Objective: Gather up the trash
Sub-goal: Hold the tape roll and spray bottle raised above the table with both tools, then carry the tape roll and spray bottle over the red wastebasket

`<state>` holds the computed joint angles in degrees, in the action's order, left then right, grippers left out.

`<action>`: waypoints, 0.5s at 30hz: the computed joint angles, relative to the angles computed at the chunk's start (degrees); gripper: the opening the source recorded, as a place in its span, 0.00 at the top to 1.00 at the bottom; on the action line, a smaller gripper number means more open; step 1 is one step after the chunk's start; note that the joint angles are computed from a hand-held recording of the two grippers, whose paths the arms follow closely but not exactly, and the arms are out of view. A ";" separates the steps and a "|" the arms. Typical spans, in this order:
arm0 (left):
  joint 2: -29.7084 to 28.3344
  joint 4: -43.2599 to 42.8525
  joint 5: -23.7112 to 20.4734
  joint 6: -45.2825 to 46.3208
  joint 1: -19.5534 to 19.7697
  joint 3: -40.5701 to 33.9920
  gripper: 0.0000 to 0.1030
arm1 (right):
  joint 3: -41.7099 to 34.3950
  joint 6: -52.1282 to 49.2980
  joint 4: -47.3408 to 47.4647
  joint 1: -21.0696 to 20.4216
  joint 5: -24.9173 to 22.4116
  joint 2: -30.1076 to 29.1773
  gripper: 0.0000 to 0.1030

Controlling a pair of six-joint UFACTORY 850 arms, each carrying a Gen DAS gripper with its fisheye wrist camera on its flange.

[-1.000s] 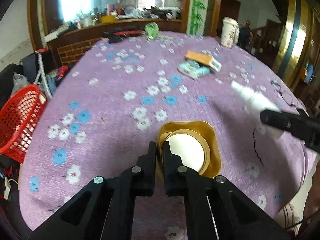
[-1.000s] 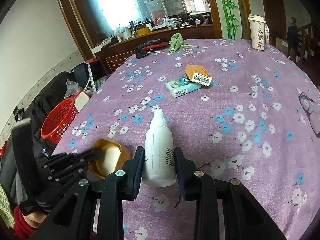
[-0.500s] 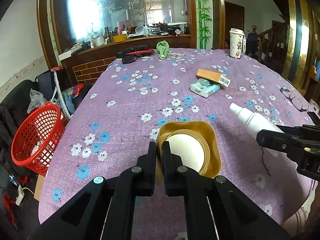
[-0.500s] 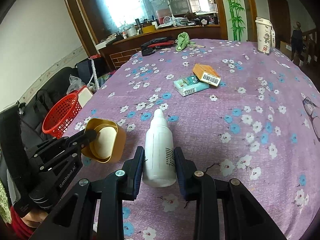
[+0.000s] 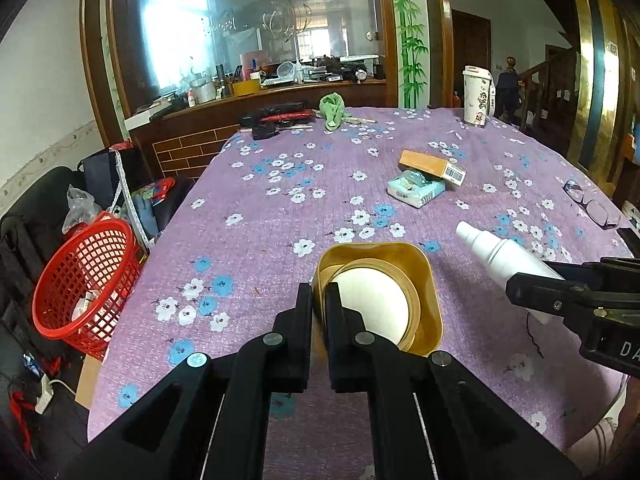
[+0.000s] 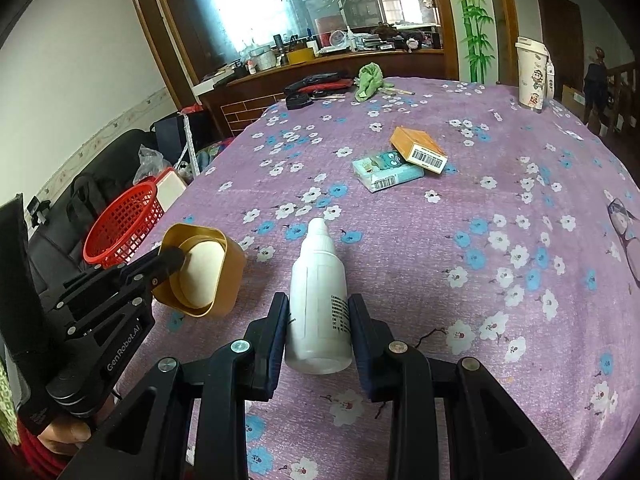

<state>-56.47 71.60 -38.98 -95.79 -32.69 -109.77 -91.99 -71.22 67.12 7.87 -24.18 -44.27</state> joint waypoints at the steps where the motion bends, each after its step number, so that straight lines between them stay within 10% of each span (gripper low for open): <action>1: 0.13 0.22 -0.07 -0.24 -0.02 0.19 0.94 | -0.10 0.12 -0.17 0.05 0.04 -0.06 0.68; 15: 2.82 4.46 0.26 -5.48 0.67 3.92 0.94 | -2.56 2.90 -3.54 1.45 0.21 -1.03 0.68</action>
<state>-53.65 76.06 -38.73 -101.27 -32.02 -105.85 -94.54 -68.32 63.58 9.32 -23.96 -45.30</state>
